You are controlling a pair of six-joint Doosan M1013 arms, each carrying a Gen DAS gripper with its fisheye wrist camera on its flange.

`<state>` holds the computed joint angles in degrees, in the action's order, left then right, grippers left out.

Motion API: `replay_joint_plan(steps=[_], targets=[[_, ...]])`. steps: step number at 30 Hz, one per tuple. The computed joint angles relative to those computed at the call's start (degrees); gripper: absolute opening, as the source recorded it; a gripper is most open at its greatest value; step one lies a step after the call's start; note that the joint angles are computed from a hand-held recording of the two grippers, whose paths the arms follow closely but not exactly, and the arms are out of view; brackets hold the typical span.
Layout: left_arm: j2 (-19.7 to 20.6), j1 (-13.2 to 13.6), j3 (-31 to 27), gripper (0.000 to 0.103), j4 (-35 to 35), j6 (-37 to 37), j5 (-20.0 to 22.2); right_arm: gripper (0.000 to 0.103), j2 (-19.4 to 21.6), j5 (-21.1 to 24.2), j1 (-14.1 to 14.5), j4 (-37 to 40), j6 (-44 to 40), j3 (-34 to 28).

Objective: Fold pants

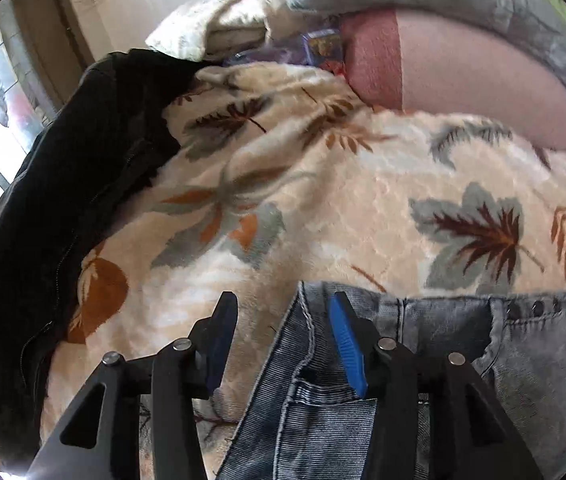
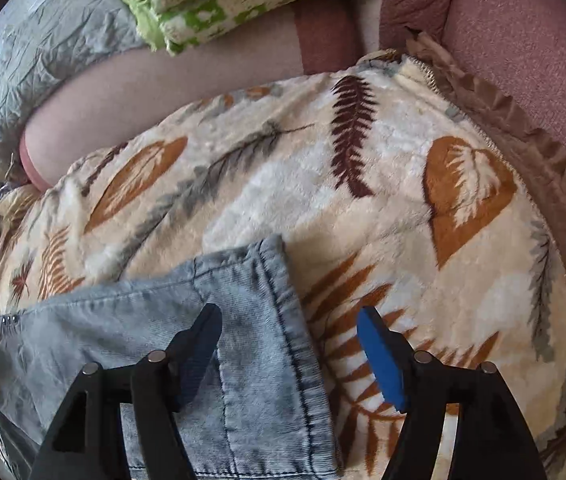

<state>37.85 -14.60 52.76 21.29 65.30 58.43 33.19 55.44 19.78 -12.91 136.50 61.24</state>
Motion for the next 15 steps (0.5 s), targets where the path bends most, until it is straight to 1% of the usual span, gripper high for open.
replay_joint_plan(steps=[1,2,4,5,6,7,8,9,10,12,14,15], targets=[[-0.38,0.57,0.09,0.051,-1.15,-1.25,-1.06,0.073,-0.08,-1.52,-0.49,1.19,0.08,0.02],[-0.27,1.05,-0.4,0.052,-2.61,-1.69,-1.22,0.073,0.45,-1.96,-0.97,3.11,0.07,-0.83],[1.5,2.13,-3.6,0.052,-9.5,2.4,1.77,0.073,1.88,-2.14,-1.95,8.11,-1.52,-2.91],[2.27,2.43,-4.66,0.051,-12.4,4.18,2.93,0.073,3.05,-1.14,-2.23,10.07,-2.68,-4.59],[3.33,2.64,-6.11,0.051,-14.28,5.12,4.72,0.073,4.57,0.92,-2.32,10.89,-3.32,-6.71],[4.39,2.9,-7.68,0.051,-15.81,5.17,6.74,0.07,5.7,2.52,-2.21,10.79,-3.62,-8.43],[5.33,3.28,-9.13,0.051,-18.18,5.12,9.06,0.061,6.81,4.38,-2.13,10.85,-4.13,-10.16],[6.2,3.79,-10.45,0.05,-20.68,4.96,10.66,0.055,7.77,6.38,-2.12,11.15,-4.48,-11.53],[6.53,4.07,-10.95,0.049,-21.41,4.19,11.06,0.046,8.57,7.99,-2.15,11.75,-4.89,-12.68],[7.7,4.65,-12.76,0.042,-22.91,3.56,12.9,0.043,9.57,10.34,-1.95,11.06,-5.87,-14.17],[8.82,4.94,-14.48,0.029,-23.79,3.92,14.99,0.043,9.69,10.61,-1.99,11.15,-6.29,-14.29],[9.16,5.01,-15.05,0.026,-24.45,4.35,15.52,0.043,9.74,10.69,-2.07,11.37,-6.37,-14.34]])
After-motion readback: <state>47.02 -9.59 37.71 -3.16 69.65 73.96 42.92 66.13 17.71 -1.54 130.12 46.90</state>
